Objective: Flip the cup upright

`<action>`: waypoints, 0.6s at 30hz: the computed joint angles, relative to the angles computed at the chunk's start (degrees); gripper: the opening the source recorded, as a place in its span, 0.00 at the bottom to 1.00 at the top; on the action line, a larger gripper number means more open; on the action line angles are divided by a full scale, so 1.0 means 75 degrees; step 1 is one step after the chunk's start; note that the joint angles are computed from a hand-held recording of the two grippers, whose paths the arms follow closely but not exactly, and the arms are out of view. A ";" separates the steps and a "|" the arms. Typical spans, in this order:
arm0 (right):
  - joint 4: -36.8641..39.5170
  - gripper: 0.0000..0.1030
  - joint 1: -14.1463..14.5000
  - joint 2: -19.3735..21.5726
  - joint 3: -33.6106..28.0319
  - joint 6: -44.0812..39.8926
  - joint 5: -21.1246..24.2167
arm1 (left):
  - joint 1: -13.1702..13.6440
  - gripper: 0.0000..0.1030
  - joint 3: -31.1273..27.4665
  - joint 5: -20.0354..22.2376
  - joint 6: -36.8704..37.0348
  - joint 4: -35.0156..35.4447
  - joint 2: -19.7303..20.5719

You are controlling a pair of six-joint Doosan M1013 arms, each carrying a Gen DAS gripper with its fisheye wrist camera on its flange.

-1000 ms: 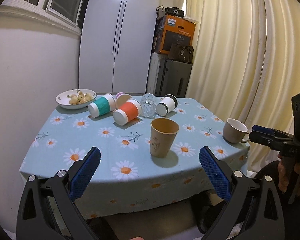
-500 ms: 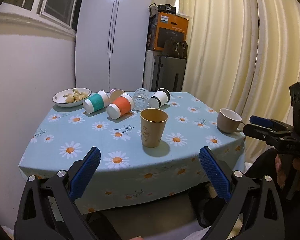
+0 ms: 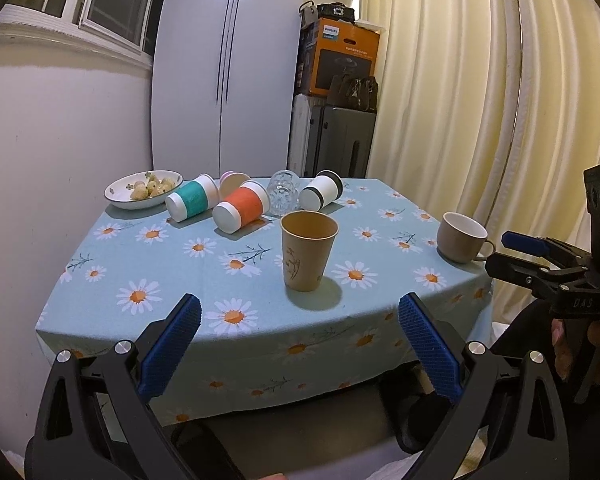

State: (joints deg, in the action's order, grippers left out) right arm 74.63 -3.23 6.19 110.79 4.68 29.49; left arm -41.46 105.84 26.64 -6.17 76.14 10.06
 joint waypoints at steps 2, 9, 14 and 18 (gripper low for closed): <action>-0.0090 0.95 0.0006 0.0015 -0.0017 0.0091 -0.0003 | -0.0009 0.94 0.0006 0.0003 -0.0038 0.0055 -0.0002; -0.0170 0.95 0.0006 0.0028 -0.0034 0.0176 0.0005 | -0.0011 0.94 0.0036 0.0037 -0.0133 0.0110 -0.0018; -0.0258 0.95 0.0008 0.0030 -0.0048 0.0259 0.0012 | -0.0010 0.94 0.0001 0.0059 0.0040 -0.0047 0.0004; -0.0281 0.95 -0.0007 0.0041 -0.0056 0.0290 0.0042 | -0.0024 0.94 0.0007 0.0097 0.0013 -0.0026 -0.0002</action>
